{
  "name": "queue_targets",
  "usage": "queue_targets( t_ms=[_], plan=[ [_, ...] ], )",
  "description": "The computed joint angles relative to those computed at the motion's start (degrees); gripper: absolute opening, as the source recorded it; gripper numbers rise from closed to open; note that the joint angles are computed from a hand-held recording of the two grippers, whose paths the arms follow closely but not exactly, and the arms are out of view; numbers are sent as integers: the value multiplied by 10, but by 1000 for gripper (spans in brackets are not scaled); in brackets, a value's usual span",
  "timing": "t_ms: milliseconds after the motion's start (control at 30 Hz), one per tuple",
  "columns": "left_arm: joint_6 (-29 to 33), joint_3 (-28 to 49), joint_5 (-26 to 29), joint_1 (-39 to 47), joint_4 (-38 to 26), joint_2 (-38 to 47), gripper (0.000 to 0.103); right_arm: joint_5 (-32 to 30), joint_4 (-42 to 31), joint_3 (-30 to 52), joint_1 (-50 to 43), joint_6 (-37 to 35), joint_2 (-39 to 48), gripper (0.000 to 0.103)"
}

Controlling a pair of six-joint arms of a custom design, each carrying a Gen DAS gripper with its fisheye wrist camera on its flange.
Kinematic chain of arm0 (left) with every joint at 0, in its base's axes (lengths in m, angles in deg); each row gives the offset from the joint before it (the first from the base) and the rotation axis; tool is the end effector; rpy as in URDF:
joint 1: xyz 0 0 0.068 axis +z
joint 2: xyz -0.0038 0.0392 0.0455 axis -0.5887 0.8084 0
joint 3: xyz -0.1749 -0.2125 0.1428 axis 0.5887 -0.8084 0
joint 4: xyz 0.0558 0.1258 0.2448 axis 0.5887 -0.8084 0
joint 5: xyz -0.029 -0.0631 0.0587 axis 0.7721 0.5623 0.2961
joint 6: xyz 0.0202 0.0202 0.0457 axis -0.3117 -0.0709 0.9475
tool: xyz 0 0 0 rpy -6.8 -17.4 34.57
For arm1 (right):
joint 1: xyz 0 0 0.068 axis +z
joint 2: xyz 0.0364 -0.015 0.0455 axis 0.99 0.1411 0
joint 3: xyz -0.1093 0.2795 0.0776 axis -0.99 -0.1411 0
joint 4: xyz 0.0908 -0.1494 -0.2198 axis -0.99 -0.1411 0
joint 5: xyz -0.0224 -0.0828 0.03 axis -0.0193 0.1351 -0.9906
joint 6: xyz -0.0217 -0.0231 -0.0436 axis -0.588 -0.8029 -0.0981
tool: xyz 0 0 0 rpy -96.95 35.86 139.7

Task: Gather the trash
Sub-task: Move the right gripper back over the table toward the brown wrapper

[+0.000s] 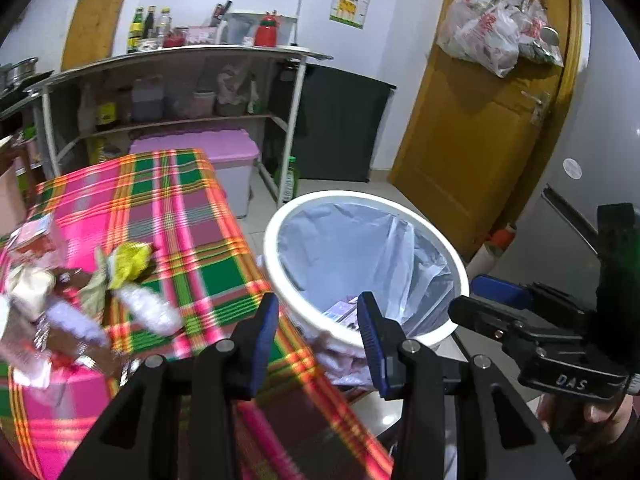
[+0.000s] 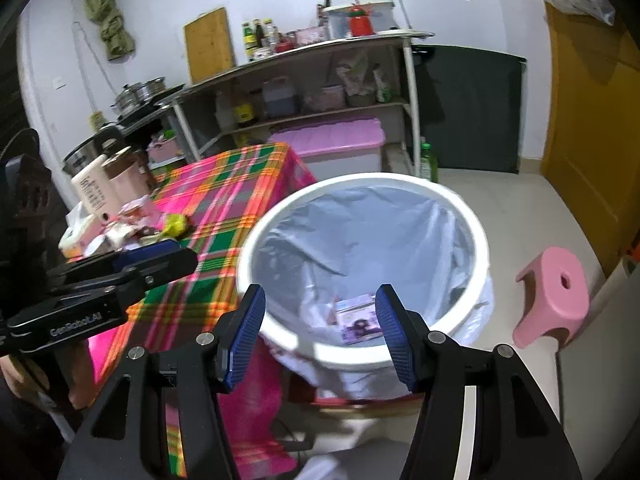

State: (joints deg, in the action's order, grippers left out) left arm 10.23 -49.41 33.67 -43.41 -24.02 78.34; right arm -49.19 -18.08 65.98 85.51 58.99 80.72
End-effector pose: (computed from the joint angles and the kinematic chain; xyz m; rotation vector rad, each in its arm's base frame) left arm 0.2975 -0.0544 0.0850 0.5455 2.2399 -0.5265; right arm 0.2313 0.0179 0.0895 0.0907 2.2860 0.2310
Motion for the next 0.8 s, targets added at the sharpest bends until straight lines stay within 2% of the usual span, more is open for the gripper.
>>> queue_targets(
  t_ms=[433, 800],
  plan=[
    [39, -87, 16, 114, 55, -23, 42, 49, 7, -2, 152, 28, 8, 58],
    [71, -102, 41, 220, 68, -3, 42, 62, -5, 34, 214, 44, 50, 58]
  ],
)
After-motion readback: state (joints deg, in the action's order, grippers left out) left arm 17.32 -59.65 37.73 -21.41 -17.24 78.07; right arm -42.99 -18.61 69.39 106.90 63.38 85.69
